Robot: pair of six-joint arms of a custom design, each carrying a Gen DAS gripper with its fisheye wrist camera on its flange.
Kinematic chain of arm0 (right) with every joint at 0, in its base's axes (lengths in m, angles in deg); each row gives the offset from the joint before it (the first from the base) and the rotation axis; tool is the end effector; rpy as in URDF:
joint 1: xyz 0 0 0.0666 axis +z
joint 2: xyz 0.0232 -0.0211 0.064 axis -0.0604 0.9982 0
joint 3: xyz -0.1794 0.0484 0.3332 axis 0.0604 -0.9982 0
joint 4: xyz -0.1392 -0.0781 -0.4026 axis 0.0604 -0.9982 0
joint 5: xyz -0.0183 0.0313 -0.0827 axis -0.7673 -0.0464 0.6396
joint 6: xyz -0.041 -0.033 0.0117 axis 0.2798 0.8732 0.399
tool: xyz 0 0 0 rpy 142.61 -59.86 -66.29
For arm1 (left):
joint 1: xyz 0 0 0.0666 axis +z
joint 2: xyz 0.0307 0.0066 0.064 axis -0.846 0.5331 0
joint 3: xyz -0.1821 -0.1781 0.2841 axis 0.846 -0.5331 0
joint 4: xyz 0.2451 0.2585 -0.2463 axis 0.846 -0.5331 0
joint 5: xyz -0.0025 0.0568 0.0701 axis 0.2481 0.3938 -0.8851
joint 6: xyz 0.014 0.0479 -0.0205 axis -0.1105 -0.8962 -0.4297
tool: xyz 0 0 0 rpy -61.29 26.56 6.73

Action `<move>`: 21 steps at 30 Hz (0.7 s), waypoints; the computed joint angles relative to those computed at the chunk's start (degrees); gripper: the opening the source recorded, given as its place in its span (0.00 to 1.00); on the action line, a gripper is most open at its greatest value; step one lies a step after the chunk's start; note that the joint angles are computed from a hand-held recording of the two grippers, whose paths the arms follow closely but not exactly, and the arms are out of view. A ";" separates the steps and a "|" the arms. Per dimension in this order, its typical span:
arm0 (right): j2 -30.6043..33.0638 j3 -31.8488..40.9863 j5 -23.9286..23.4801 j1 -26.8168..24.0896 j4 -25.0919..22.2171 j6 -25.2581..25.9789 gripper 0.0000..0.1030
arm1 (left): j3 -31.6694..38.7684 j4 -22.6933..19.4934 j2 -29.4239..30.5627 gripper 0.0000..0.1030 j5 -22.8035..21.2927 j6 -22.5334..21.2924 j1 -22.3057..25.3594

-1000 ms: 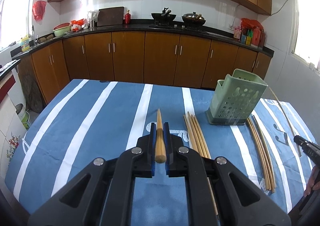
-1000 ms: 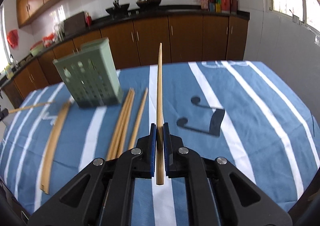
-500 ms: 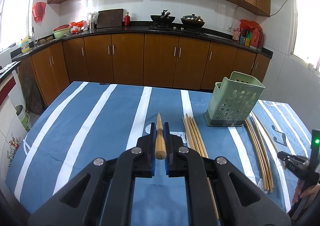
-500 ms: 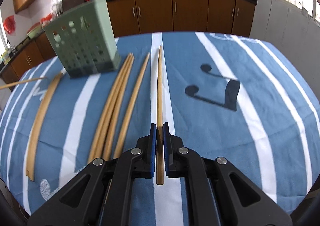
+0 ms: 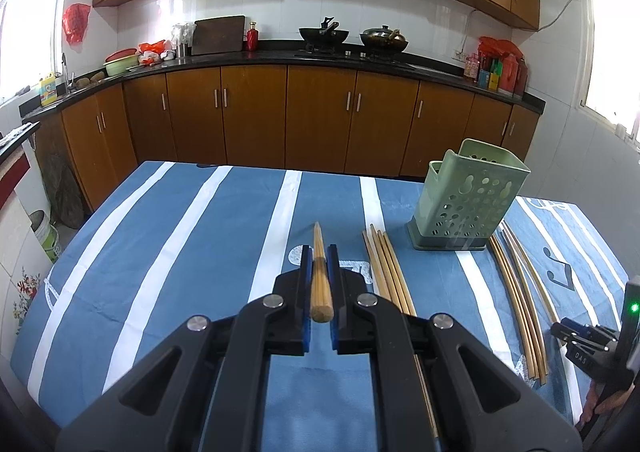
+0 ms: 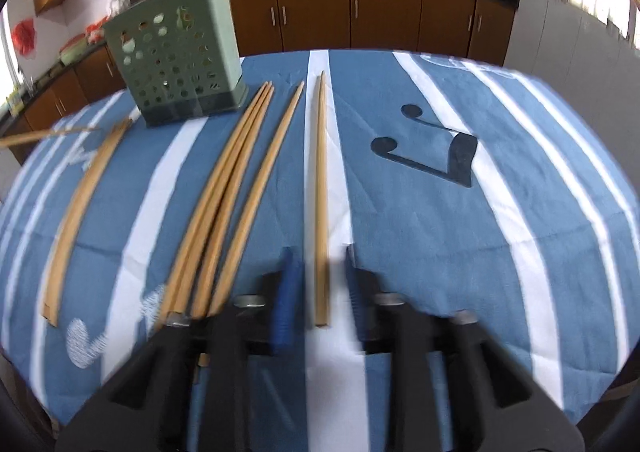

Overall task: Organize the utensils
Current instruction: 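Lift the chopsticks upright and insert them into the green holder with both tools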

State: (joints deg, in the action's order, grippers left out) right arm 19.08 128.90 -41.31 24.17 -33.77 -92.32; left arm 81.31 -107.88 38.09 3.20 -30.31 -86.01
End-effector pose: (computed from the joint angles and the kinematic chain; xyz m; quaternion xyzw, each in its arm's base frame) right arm 0.4088 0.2014 0.4173 0.0430 0.9395 0.0137 0.3394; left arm 0.4560 -0.2319 0.5020 -0.0009 0.8851 -0.0366 0.4640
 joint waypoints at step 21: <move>-8.53 0.68 7.28 -0.37 13.96 1.50 0.07 | -0.65 3.31 -2.04 0.08 -0.68 -0.26 -0.29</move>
